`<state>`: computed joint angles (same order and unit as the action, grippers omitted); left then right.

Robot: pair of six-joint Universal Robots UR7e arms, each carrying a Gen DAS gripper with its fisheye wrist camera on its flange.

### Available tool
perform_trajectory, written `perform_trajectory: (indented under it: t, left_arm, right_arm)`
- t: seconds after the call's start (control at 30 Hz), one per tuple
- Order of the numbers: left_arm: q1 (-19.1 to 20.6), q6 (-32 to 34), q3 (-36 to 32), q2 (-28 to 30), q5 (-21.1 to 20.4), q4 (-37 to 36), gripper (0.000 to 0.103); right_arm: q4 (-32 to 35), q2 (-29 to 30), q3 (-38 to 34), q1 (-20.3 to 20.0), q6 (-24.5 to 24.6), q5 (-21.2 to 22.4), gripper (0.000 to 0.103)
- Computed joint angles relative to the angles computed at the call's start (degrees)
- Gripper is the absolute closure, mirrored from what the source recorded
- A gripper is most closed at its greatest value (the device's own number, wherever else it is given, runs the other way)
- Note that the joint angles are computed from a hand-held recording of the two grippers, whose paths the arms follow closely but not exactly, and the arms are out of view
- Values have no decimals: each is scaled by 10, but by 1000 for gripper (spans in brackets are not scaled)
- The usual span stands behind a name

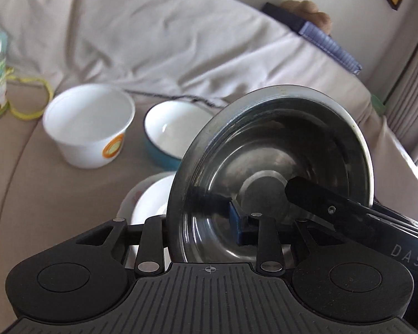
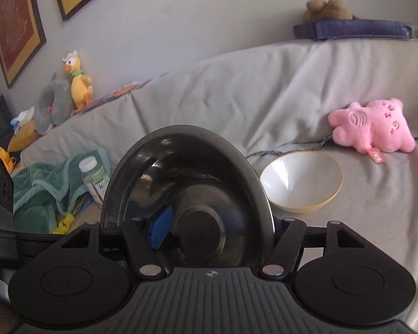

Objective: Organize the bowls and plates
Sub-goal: 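Lift the steel bowl with the left tool and lower it onto the white bowl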

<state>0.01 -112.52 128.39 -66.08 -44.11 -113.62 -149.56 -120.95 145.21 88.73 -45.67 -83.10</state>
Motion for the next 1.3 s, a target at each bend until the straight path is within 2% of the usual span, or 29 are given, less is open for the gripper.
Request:
perform_trajectory:
  t: [0.1, 0.27, 0.37, 0.47, 0.53, 0.63, 0.8, 1.0, 1.13, 1.3]
  left_arm:
    - [4, -18, 38, -3, -18, -27, 70]
    - [22, 0, 62, 0, -17, -39, 78]
    - [31, 32, 82, -12, 4, -70, 78]
    - [21, 29, 122, -17, 31, -133, 78]
    - [15, 40, 130, -21, 24, -146, 78]
    - [-6, 44, 155, -42, 23, -175, 77]
    - [-12, 34, 211, -79, 20, -271, 80]
    - [-21, 27, 194, -83, 19, -223, 77]
    - [-32, 22, 200, -89, 30, -229, 77]
    - [-40, 2, 190, -93, 37, -184, 76]
  right_arm:
    - [-53, 39, 32, 20, 6, -56, 36]
    - [-96, 92, 54, 4, 10, -93, 36]
    - [-130, 126, 60, 13, 9, -129, 36]
    - [-148, 142, 66, 15, 16, -153, 37]
    - [-177, 143, 78, 17, 5, -160, 39]
    - [-194, 154, 79, 29, 21, -178, 39]
    - [-251, 179, 85, 41, 39, -191, 39]
    - [-253, 179, 80, 43, 41, -191, 39]
    - [-245, 167, 79, 48, 44, -191, 38]
    - [-193, 151, 67, 53, 56, -195, 32]
